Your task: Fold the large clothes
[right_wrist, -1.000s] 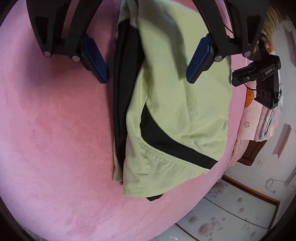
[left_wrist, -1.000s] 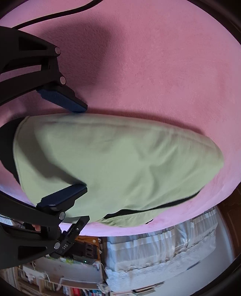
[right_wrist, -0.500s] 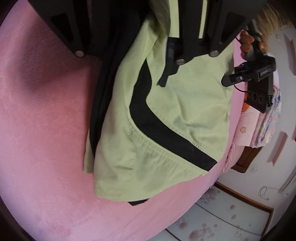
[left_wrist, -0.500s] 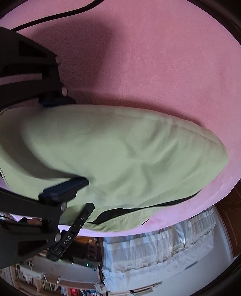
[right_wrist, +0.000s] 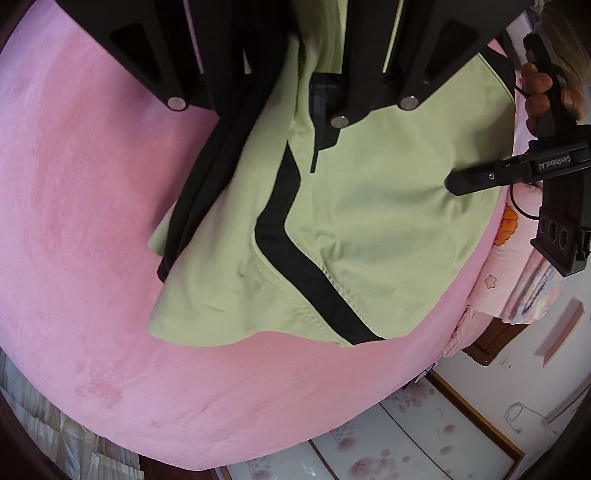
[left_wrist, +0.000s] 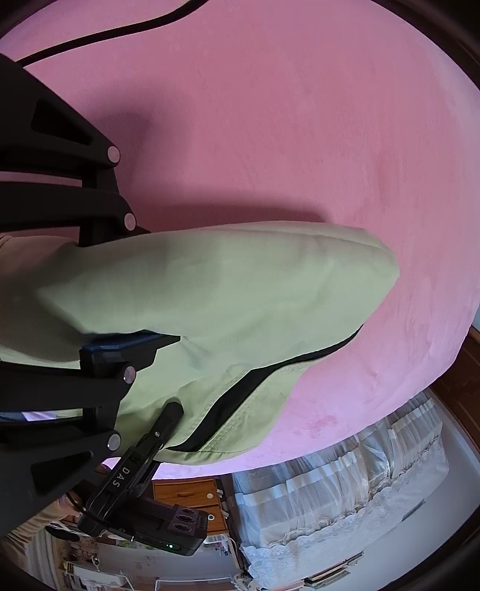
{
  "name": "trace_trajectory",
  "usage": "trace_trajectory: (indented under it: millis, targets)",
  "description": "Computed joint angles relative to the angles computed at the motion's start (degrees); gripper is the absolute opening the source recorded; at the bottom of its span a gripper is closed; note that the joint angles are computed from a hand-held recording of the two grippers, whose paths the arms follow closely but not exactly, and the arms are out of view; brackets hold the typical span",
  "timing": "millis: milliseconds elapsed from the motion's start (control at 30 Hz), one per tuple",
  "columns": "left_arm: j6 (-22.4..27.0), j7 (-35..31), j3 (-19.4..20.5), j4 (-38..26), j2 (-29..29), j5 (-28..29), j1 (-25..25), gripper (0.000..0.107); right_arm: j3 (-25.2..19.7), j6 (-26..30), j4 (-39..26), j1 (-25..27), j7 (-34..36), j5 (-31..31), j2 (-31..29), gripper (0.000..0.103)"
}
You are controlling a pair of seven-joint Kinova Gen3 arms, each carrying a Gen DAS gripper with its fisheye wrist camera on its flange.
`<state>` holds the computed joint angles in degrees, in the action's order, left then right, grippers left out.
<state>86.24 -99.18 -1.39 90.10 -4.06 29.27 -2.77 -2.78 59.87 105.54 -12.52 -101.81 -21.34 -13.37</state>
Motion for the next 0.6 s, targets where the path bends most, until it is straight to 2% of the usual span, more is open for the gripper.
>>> trace_trajectory:
  millis: [167,367,500,600]
  targets:
    - [8.8,-6.8,-6.1,-4.2,-1.0,-2.5,-5.8,0.031,-6.8,-1.3,-3.0,-3.6,-8.4,1.0,1.3,0.009]
    - [14.7,-18.2,-12.1,-12.1,3.0,-2.6,-16.0,0.031,-12.0,-7.1,-10.5,-11.0,-15.9,5.0,9.1,0.009]
    - [15.5,-23.9,-12.9,-17.8,8.1,-0.9,-22.7,0.031,-13.3,-9.7,-18.4,-16.7,-21.1,11.6,16.9,0.009]
    - [15.8,-26.7,-12.5,-23.6,13.7,1.7,-27.6,0.031,-12.2,-10.8,-23.6,-20.7,-24.2,16.2,21.6,0.009]
